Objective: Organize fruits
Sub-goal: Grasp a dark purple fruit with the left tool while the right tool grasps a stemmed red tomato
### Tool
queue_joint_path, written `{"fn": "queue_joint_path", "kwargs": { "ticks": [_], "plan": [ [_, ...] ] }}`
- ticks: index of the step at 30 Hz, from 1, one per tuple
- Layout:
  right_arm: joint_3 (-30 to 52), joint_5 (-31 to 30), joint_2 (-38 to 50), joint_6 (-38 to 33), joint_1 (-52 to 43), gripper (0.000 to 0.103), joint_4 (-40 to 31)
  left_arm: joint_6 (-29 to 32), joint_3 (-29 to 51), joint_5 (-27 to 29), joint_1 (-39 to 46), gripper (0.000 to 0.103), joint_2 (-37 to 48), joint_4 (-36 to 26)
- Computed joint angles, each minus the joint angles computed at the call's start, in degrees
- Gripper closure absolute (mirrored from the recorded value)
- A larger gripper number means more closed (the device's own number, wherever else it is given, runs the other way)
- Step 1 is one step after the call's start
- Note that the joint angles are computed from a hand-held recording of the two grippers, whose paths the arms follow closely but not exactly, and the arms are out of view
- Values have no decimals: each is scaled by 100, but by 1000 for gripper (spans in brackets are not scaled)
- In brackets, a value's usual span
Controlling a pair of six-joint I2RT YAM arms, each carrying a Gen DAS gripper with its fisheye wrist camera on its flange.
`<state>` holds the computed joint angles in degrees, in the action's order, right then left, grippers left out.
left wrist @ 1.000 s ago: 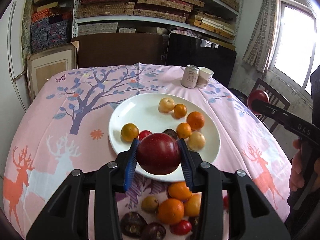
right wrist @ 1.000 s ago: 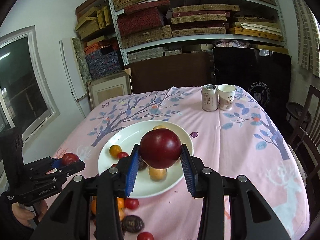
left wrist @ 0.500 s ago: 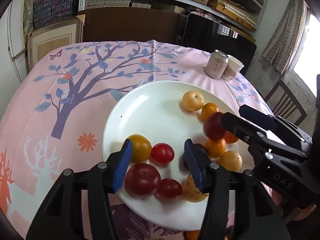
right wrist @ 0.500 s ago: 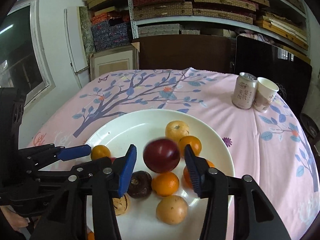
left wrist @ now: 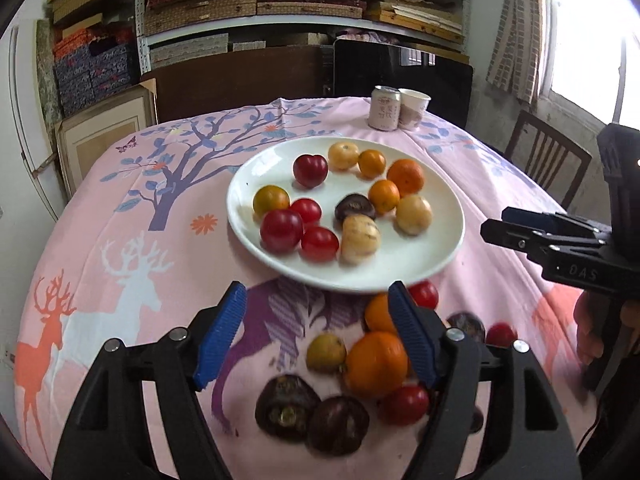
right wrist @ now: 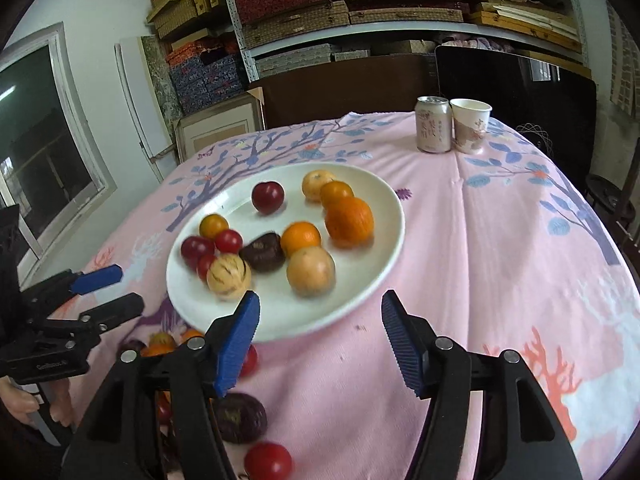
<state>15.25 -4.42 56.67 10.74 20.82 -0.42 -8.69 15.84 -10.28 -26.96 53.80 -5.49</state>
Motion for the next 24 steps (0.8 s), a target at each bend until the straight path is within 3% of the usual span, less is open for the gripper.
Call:
{"fn": "queue_joint_path", "kwargs": {
  "ticks": [3, 9, 16, 21, 24],
  "plan": [
    [-349, -32, -900, -33, 90, 39, -654, -224, -424, -521, -590, 31, -867, -592],
    [-741, 318, -2211, 85, 822, 39, -1839, -553, -956, -238, -485, 31, -2343, -1835],
    [-738, 647, -1740, 476, 1282, 39, -1702, -929, -1010, -818, -1128, 31, -1841, -1783],
    [-659, 1044, -1308, 620, 1830, 39, -1564, -869, -1004, -699, -976, 31, -1880, -1797],
    [-538, 1095, -759, 697, 2050, 45, -1280, -873, -980, -720, -982, 31, -1793, -1748]
  ]
}}
